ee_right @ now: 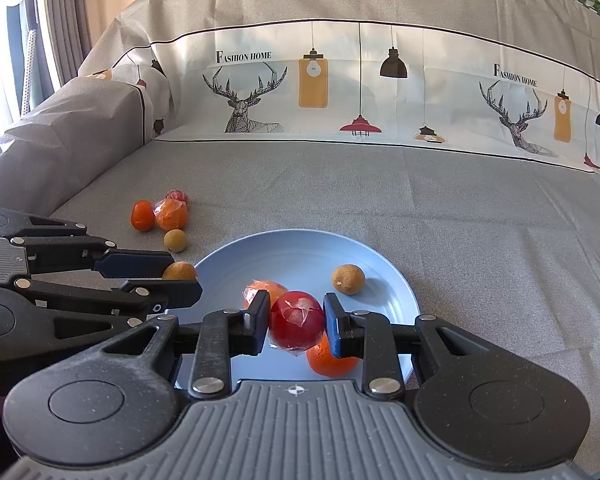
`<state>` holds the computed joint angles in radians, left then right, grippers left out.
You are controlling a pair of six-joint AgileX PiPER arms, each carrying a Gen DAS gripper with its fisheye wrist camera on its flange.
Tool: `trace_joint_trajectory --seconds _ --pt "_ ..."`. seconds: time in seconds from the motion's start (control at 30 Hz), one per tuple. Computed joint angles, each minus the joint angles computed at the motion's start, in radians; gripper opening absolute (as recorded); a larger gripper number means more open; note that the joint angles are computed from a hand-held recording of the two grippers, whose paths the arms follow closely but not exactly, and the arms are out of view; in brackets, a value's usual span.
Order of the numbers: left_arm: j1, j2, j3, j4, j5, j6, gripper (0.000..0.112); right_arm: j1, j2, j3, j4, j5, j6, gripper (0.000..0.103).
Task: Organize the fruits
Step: 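Lower the kiwi and red fruit onto the plate and open both tools, then grasp a mandarin with the left tool while the right tool grasps a kiwi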
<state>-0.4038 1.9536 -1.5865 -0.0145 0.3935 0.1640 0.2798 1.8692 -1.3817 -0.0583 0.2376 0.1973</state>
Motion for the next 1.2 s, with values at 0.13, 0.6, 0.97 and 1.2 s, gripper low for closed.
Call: trace_joint_trajectory --seconds 0.13,0.6,0.97,1.2 --pt "-0.002 -0.002 0.005 0.005 -0.004 -0.008 0.038 0.002 0.005 -0.007 -0.032 0.01 0.033 0.034" --pt "-0.005 -0.007 0.016 0.047 -0.019 -0.042 0.041 0.009 0.006 -0.009 -0.156 0.023 0.166 0.054" --pt "0.005 -0.029 0.034 0.182 -0.06 -0.223 0.04 0.014 0.003 -0.005 -0.205 0.017 0.227 0.056" --pt "0.059 -0.029 -0.008 0.111 -0.042 -0.259 0.04 0.013 0.006 -0.017 -0.183 0.01 0.229 0.056"
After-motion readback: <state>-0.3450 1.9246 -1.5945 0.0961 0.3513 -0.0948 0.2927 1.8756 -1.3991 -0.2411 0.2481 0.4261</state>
